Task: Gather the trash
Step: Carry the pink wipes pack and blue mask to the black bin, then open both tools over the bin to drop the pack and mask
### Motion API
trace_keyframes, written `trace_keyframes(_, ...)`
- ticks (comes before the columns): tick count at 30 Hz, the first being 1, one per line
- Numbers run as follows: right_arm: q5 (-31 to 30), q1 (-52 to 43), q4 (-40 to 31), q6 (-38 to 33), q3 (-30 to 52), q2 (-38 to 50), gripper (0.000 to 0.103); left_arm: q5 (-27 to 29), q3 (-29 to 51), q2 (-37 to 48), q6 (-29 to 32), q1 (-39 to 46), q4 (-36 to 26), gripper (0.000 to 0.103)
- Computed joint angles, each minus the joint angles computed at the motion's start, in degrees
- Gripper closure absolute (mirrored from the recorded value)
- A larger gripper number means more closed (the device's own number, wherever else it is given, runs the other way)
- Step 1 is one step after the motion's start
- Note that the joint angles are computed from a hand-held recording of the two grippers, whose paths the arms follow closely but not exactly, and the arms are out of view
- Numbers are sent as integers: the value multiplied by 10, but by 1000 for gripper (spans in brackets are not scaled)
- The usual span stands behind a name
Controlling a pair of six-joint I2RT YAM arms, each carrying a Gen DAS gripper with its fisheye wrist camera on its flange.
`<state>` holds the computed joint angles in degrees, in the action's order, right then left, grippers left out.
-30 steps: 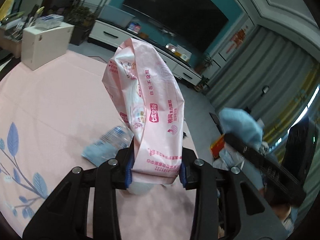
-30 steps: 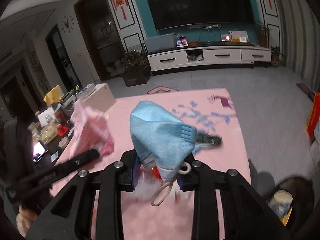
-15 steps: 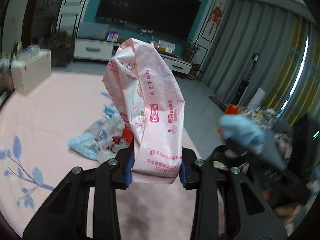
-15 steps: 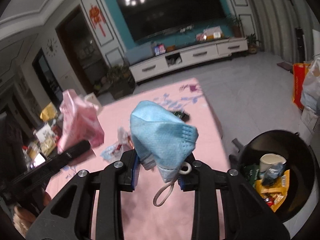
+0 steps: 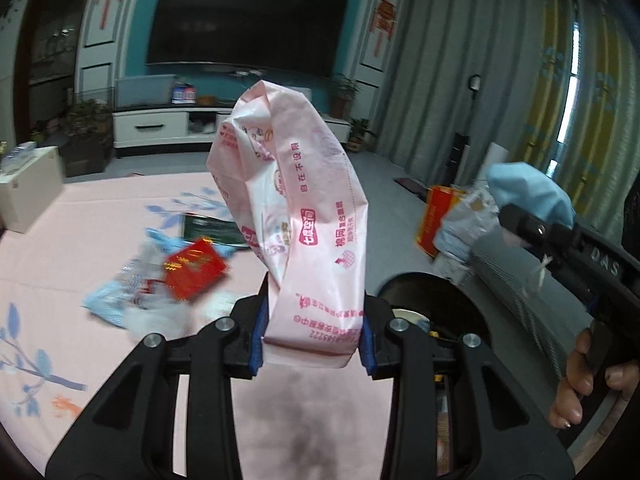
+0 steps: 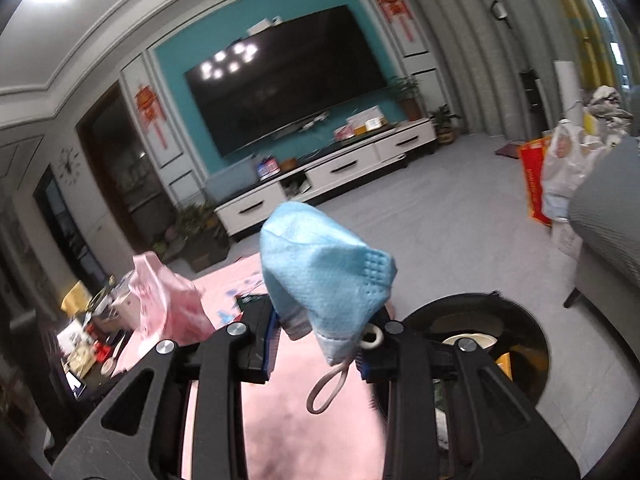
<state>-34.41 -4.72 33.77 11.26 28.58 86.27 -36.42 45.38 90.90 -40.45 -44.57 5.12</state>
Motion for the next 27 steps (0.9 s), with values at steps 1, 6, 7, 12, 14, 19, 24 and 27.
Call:
trace_keyframes(1,5,-9,3,3,4,7,72,12,8,14,1,-3,17,66)
trace_keyframes(6,17,-45,2,13,32,57,72,104,54,81,2,5,78,66)
trace_keyframes(7,18,-53,0,11,40,70,72,118,76,100,1,5,75,66)
trace_keyframes(12,-7,-92,-24,21,103,163,72,165,199,219,3,-2,50,78)
trace_keyframes(14,-12,-102,-38,21,126,191,72,188,235,258,-5,5,37,83)
trace_keyframes(19,-9,-114,-69,15,169,240,72,219,296,323,-20,16,9,83)
trace_keyframes(24,1,-109,-109,2,206,271,72,224,296,324,-25,23,6,83)
trace_keyframes(27,9,-103,-124,-11,213,275,72,221,287,314,-27,26,4,83)
